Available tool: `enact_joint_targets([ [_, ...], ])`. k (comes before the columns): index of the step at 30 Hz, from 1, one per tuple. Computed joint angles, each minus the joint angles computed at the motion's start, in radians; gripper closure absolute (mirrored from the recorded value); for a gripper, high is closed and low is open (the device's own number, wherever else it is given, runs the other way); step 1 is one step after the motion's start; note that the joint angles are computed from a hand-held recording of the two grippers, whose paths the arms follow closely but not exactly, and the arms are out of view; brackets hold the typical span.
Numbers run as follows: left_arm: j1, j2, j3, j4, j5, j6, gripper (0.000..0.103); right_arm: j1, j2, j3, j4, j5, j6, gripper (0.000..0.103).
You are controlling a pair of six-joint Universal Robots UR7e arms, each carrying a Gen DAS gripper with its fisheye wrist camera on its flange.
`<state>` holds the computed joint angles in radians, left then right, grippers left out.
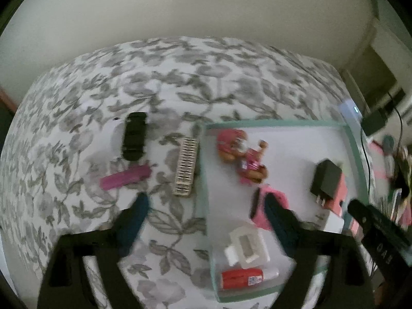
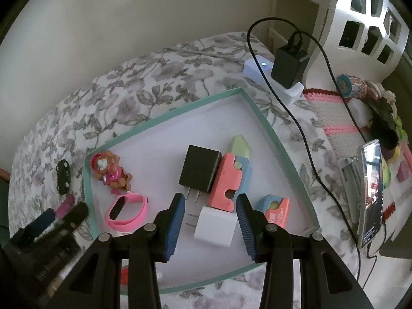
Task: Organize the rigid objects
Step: 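Move both open grippers back toward the remaining items on the cover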
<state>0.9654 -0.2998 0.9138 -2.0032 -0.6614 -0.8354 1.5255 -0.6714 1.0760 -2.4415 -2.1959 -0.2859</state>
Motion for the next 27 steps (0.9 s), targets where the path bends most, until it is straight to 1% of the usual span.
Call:
enact_joint_targets([
  [4, 0.011, -0.045, 0.057, -0.037, 0.006, -0.047, 0.006, 0.005, 0.007, 0.001, -0.006, -0.011, -0.022, 0.057],
  [8, 0.02, -0.086, 0.107, -0.05, 0.026, -0.098, 0.006, 0.01, 0.01, 0.008, -0.021, -0.012, -0.044, 0.046],
  [9, 0.022, -0.096, 0.119, -0.051, 0.034, -0.111, 0.006, 0.012, 0.01, 0.011, -0.026, -0.011, -0.049, 0.045],
  [10, 0.023, -0.102, 0.126, -0.053, 0.039, -0.121, 0.006, 0.013, 0.01, 0.014, -0.029, -0.009, -0.054, 0.041],
  [11, 0.025, -0.111, 0.137, -0.057, 0.043, -0.13, 0.006, 0.014, 0.011, 0.016, -0.031, -0.008, -0.058, 0.035],
  [12, 0.026, -0.118, 0.147, -0.063, 0.048, -0.14, 0.006, 0.015, 0.012, 0.018, -0.037, -0.006, -0.064, 0.032],
  [13, 0.027, -0.124, 0.155, -0.068, 0.052, -0.147, 0.006, 0.016, 0.012, 0.022, -0.043, -0.003, -0.07, 0.029],
  [15, 0.029, -0.136, 0.17, -0.074, 0.057, -0.161, 0.006, 0.018, 0.013, 0.028, -0.048, 0.003, -0.079, 0.029],
  [16, 0.03, -0.141, 0.177, -0.078, 0.058, -0.164, 0.006, 0.018, 0.013, 0.03, -0.053, 0.008, -0.081, 0.025],
  [17, 0.031, -0.145, 0.18, -0.078, 0.06, -0.168, 0.006, 0.018, 0.012, 0.033, -0.058, 0.014, -0.082, 0.019],
  [18, 0.031, -0.148, 0.183, -0.078, 0.06, -0.17, 0.006, 0.017, 0.011, 0.037, -0.064, 0.025, -0.082, 0.015],
  [20, 0.033, -0.152, 0.188, -0.079, 0.059, -0.175, 0.005, 0.015, 0.009, 0.041, -0.068, 0.038, -0.079, 0.003],
  [21, 0.033, -0.154, 0.189, -0.074, 0.058, -0.178, 0.005, 0.014, 0.008, 0.042, -0.068, 0.044, -0.075, 0.0],
  [27, 0.035, -0.152, 0.183, -0.054, 0.054, -0.183, 0.005, 0.011, 0.01, 0.04, -0.06, 0.056, -0.062, 0.0],
])
